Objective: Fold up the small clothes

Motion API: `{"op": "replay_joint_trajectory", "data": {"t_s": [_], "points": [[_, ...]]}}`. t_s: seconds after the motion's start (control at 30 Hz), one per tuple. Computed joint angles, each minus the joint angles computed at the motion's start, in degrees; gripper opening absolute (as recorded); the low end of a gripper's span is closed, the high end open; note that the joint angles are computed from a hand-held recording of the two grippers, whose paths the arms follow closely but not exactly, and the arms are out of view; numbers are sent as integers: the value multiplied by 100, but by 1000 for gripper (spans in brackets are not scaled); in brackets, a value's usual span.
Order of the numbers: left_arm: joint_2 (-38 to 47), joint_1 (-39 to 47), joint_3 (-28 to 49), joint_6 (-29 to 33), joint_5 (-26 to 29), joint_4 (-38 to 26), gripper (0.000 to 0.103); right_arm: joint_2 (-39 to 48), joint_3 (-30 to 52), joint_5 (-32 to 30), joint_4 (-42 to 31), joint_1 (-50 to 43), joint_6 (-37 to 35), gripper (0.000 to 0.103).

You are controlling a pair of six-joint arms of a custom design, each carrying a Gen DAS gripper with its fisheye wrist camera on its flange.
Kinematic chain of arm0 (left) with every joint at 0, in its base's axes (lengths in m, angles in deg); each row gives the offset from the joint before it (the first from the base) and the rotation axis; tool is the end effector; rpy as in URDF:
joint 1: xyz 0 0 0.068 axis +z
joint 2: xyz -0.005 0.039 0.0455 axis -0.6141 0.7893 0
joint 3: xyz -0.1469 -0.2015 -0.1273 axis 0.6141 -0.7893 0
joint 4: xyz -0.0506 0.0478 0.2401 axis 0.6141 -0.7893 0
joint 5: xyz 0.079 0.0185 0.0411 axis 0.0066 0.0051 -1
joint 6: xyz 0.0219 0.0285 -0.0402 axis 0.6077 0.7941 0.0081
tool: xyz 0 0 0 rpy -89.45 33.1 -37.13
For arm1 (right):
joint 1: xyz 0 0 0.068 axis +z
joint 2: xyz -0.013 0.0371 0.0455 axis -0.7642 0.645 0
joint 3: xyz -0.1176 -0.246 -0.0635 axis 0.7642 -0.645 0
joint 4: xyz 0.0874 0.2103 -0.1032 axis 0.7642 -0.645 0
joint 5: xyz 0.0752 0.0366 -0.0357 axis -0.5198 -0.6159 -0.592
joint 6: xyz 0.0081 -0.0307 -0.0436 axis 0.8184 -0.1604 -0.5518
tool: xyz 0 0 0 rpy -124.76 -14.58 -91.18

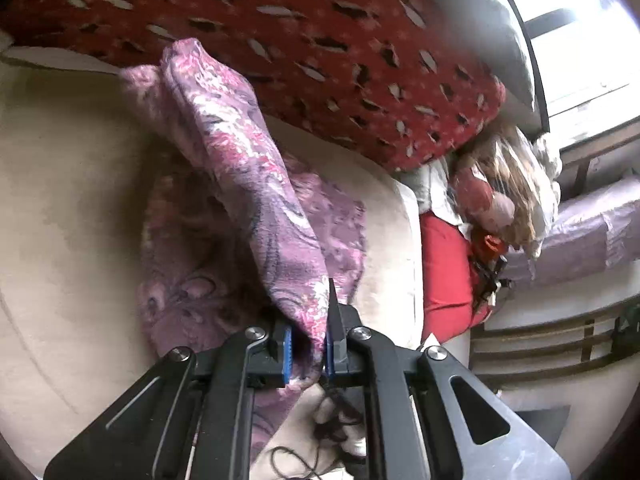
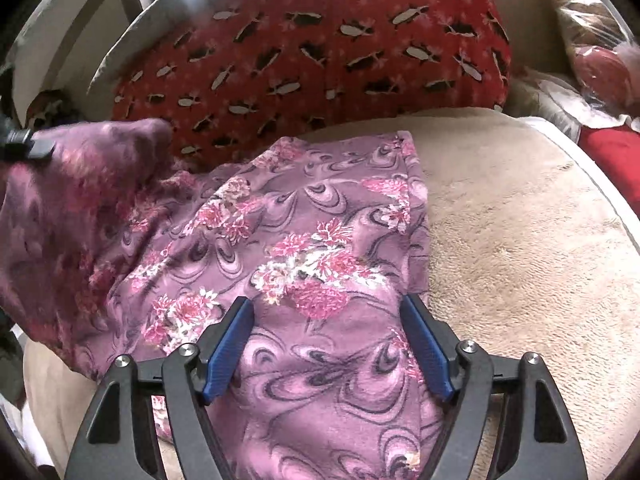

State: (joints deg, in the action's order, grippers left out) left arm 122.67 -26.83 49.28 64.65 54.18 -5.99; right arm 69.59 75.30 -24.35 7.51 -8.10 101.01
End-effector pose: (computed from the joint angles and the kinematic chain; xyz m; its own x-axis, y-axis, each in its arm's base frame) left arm 0.2878 0.0331 0.3631 -0.9578 -0.0794 -0.2761 0.1043 0.7993 -0.5918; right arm 0.1404 0.1071 0.1881 -0.6272 0.2068 -0.7509 -0.0134 0.9611 0.2759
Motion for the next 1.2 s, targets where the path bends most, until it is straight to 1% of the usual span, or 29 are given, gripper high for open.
{"op": "replay_joint_trajectory", "data": {"t_s": [0.13, 0.23, 0.3, 0.33, 0.37, 0.47, 0.5, 0.57, 0.6, 0.63, 0.73, 0.8, 0.83, 0.87, 0.93, 0.97, 1.0, 1.03, 1.1, 1.13, 1.17, 1.2], "points": [[-22, -705, -438, -619, -200, 612, 9, -185, -180, -224, 232, -139, -6, 79], [142, -1181, -825, -1085, -498, 1042, 10, -399, -337, -342, 308, -215, 13, 79], [175, -1362, -1014, -1295, -671, 1204, 12, -436, -375, -389, 360, -248, 8, 79], [179, -1408, -1085, -1366, -691, 1232, 12, -439, -384, -419, 383, -270, 5, 79], [145, -1393, -1153, -1389, -583, 1237, 12, -437, -388, -438, 402, -284, 2, 79], [24, -1205, -1079, -1150, -243, 1010, 13, -477, -407, -413, 388, -247, 26, 79], [-18, -1104, -995, -1090, -149, 930, 17, -457, -402, -424, 405, -254, 24, 79], [-110, -807, -742, -938, 9, 740, 32, -467, -418, -461, 416, -287, 5, 79], [-170, -647, -670, -911, 0, 737, 47, -467, -418, -461, 416, -287, 5, 79], [-258, -470, -677, -891, -62, 803, 53, -468, -415, -447, 409, -275, 12, 79], [-362, 32, -858, -709, -506, 1013, 53, -521, -437, -604, 414, -387, -25, 79], [-304, 396, -1123, -478, -753, 1104, 53, -784, -401, -1053, 168, -683, -10, 79], [-259, 569, -1277, -331, -820, 1162, 53, -1004, -375, -1354, -48, -896, 54, 78], [-185, 760, -1502, -188, -832, 1247, 53, -1319, -357, -1513, -329, -1084, 222, 77], [-84, 893, -1847, -132, -753, 1356, 53, -2154, -402, -1562, -771, -1400, 728, 79], [-21, 943, -2044, -118, -660, 1404, 53, -2429, -430, -1829, -767, -1640, 865, 79], [-12, 984, -2240, -133, -567, 1493, 54, -2429, -405, -2171, -650, -1840, 882, 79], [-1, 1036, -2351, -109, -502, 1562, 54, -2208, -300, -2446, -469, -1890, 837, 79], [-15, 1125, -2482, -46, -361, 1610, 54, -1549, -44, -2486, -92, -1545, 665, 80], [-14, 1162, -2468, -22, -322, 1570, 53, -998, 144, -2611, 101, -1370, 513, 80], [-2, 1221, -2416, 51, -284, 1456, 53, -458, 361, -2767, 130, -1270, 362, 74], [-4, 1255, -2369, 99, -266, 1371, 53, 258, 738, -2765, -50, -1087, 156, 40]]}}
